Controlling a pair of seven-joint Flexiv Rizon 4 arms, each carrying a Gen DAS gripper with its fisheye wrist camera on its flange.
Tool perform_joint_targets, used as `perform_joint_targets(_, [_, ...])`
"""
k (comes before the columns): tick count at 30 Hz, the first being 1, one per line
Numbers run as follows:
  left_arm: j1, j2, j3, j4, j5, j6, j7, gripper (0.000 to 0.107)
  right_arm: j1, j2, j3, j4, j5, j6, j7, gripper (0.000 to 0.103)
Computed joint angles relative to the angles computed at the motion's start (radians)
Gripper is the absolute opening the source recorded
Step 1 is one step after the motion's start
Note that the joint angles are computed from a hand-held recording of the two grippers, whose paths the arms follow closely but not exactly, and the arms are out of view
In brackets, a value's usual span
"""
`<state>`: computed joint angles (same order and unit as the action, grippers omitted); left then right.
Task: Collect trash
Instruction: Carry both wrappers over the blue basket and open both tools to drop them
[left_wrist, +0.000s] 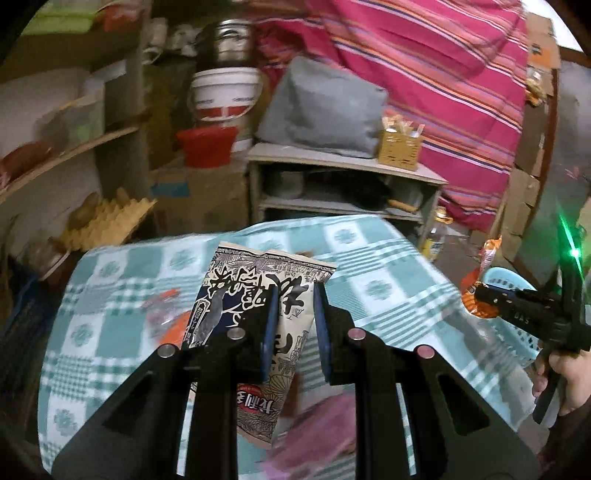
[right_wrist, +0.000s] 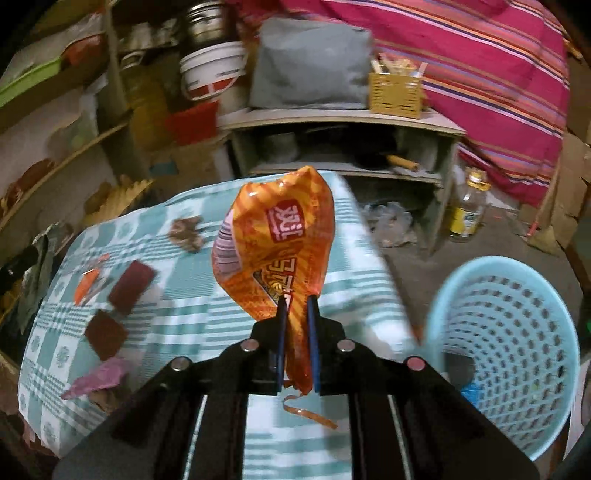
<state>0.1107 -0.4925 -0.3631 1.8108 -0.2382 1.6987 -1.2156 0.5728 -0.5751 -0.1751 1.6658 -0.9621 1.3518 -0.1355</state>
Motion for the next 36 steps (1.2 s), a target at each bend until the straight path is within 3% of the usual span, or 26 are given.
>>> perform_joint_targets(4, [-0.092,-0.027,0.028,-0.06,0.023,-0.013,0.018,0.018,-0.018,0.068,-0.063,0.1,-0.081,0.046,0.108,0.011])
perform_joint_targets(10, [-0.159,-0.101,-0.032,-0.14,0.027,-0.024,0.047,0.018,-0.098,0.173,-0.093,0.233,-0.257,0.069,0.274,0.011])
perform_joint_targets(13, [-0.216,-0.146,-0.024,-0.192,0.025,-0.046,0.051,0.018,-0.144,0.221,-0.095,0.291,-0.345,0.071,0.359,0.011])
perform_joint_targets(23, [-0.372,-0.294,-0.042,-0.389,-0.004,-0.135,0.089,0.018,-0.306,0.294,-0.024,0.396,-0.481,0.044,0.471,0.011])
perform_joint_targets(28, [-0.455,-0.356,-0.009,-0.503,-0.028,-0.201,0.096,0.018,-0.377,0.292,0.021,0.396,-0.531,0.051,0.518,0.011])
perform_joint_targets(36, [-0.51,-0.415,0.006,-0.62,-0.071,-0.298,0.118,0.02,-0.475,0.281,0.107,0.384,-0.572,0.044,0.565,0.011])
